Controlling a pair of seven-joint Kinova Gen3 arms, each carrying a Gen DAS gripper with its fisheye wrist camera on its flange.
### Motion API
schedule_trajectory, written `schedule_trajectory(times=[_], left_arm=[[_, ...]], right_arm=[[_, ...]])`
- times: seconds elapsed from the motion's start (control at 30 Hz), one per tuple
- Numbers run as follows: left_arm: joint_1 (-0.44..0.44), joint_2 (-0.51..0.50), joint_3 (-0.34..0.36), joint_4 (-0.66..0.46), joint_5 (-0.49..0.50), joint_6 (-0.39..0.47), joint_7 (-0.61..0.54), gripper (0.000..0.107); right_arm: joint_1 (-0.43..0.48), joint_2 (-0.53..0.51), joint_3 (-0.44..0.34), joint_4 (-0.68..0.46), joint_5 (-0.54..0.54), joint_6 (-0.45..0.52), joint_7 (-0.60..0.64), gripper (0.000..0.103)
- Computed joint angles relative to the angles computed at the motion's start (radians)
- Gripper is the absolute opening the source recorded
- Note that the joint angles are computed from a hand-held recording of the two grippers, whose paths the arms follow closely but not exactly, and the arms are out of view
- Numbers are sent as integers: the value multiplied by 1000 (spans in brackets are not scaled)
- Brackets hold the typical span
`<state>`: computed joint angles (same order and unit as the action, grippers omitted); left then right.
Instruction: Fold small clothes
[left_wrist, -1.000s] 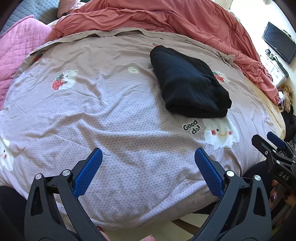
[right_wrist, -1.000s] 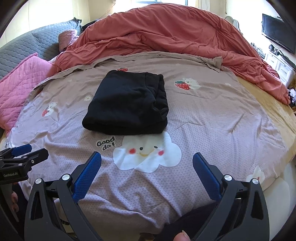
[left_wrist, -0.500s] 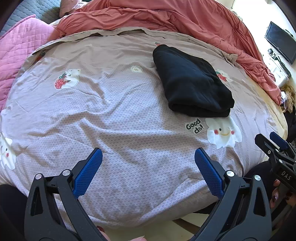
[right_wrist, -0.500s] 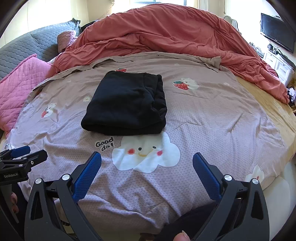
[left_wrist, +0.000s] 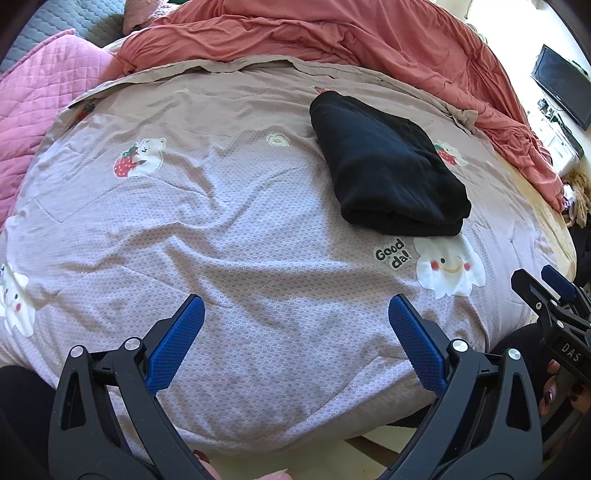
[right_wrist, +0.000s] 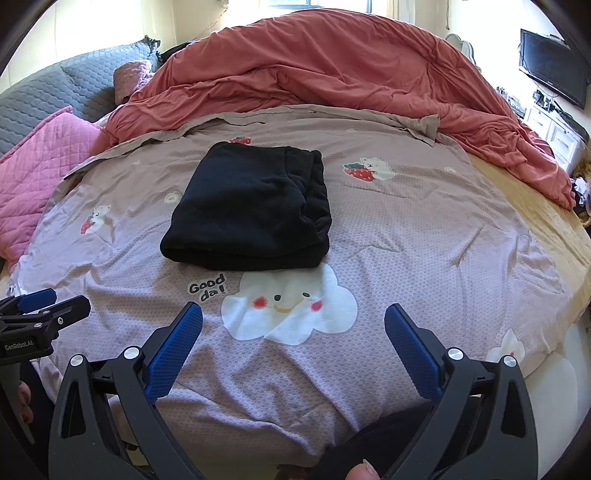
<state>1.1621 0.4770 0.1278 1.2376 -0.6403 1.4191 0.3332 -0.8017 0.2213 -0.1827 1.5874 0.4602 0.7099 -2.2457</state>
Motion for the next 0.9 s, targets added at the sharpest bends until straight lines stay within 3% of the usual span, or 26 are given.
schedule_trajectory(times=[0.9], left_arm=[[1, -2, -1, -7, 2, 6, -1, 94]], right_arm=[[2, -4, 1, 0, 8, 2, 3, 98]])
